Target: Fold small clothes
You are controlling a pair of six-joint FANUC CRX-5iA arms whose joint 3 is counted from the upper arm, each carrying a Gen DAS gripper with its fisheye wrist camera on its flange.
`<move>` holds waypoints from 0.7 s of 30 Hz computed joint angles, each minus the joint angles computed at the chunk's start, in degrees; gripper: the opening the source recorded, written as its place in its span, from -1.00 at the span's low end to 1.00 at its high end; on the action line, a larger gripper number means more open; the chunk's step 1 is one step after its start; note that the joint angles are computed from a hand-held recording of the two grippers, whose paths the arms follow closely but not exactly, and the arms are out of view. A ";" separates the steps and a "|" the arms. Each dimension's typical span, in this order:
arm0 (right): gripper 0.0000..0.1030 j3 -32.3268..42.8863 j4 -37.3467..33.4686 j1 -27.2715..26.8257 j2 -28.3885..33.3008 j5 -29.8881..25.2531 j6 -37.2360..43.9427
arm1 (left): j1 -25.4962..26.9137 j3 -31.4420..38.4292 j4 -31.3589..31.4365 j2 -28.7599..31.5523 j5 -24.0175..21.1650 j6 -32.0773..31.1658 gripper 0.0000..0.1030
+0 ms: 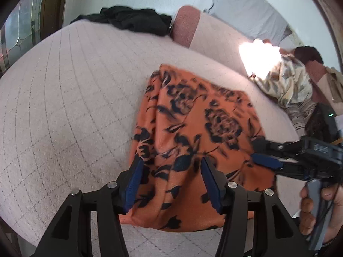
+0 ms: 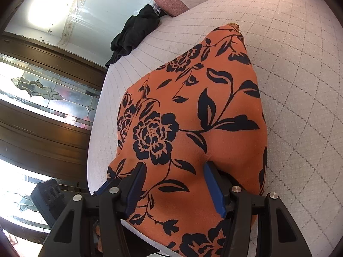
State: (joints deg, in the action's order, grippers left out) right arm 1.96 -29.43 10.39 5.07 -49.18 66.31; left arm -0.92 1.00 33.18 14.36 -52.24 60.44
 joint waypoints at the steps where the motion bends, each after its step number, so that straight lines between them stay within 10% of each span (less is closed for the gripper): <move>1: 0.17 -0.09 0.21 0.14 -0.05 0.12 -0.32 | 0.08 -0.01 -0.07 0.22 -0.21 0.25 0.09; 21: 0.21 1.23 0.95 0.31 0.95 -1.36 -0.41 | 0.16 -3.65 4.61 -2.42 4.29 -3.20 0.11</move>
State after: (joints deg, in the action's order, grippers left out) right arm 3.20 -28.48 10.70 6.01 -50.54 65.90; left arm -0.76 -2.65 37.79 11.95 -47.95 57.24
